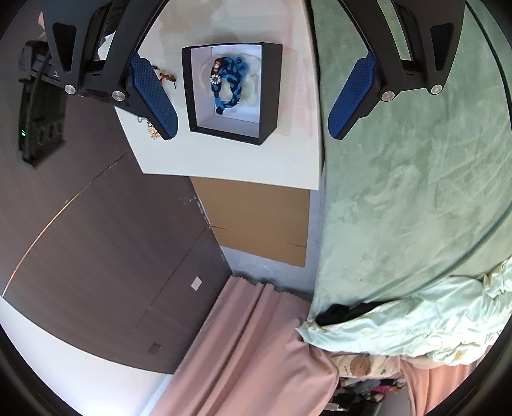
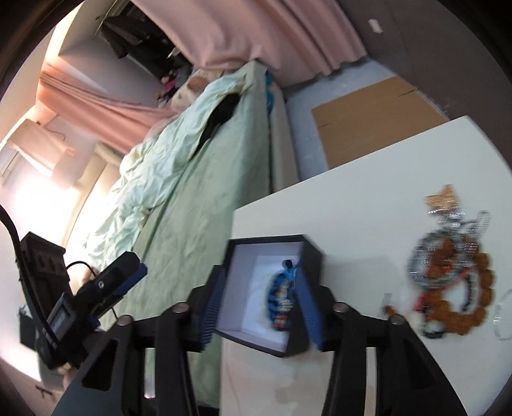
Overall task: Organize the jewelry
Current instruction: 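Move the open left tool back over the jewelry pile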
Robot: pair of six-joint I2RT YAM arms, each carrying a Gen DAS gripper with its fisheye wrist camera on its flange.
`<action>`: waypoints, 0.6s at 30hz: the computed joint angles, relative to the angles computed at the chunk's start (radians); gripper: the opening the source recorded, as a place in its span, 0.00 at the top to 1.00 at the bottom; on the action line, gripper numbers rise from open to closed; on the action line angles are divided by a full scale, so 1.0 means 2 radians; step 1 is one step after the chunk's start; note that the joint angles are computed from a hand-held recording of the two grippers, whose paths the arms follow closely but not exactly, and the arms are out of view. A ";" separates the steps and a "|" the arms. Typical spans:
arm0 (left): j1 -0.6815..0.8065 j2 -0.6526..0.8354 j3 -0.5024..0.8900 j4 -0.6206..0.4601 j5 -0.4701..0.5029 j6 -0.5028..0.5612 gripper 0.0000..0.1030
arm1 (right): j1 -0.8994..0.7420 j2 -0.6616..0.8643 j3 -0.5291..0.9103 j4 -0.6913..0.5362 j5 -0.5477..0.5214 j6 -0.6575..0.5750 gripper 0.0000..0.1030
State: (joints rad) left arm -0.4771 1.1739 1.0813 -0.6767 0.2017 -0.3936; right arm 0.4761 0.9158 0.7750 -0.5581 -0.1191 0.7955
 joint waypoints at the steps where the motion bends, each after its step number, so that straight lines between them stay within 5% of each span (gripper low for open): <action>1: -0.005 0.002 0.001 0.000 -0.002 -0.002 0.08 | -0.007 -0.018 -0.004 -0.012 0.002 -0.002 0.38; 7: -0.069 0.017 0.012 0.011 -0.034 -0.012 0.07 | -0.101 -0.119 -0.007 -0.099 -0.041 -0.047 0.34; 10: -0.106 0.029 0.020 0.020 -0.054 -0.017 0.07 | -0.208 -0.159 -0.004 -0.138 -0.141 -0.091 0.25; 12: -0.128 0.041 0.026 0.025 -0.064 -0.020 0.07 | -0.288 -0.174 0.005 -0.172 -0.199 -0.132 0.16; 18: -0.192 0.088 0.055 0.035 -0.090 -0.025 0.07 | -0.552 -0.157 0.049 -0.327 -0.350 -0.355 0.15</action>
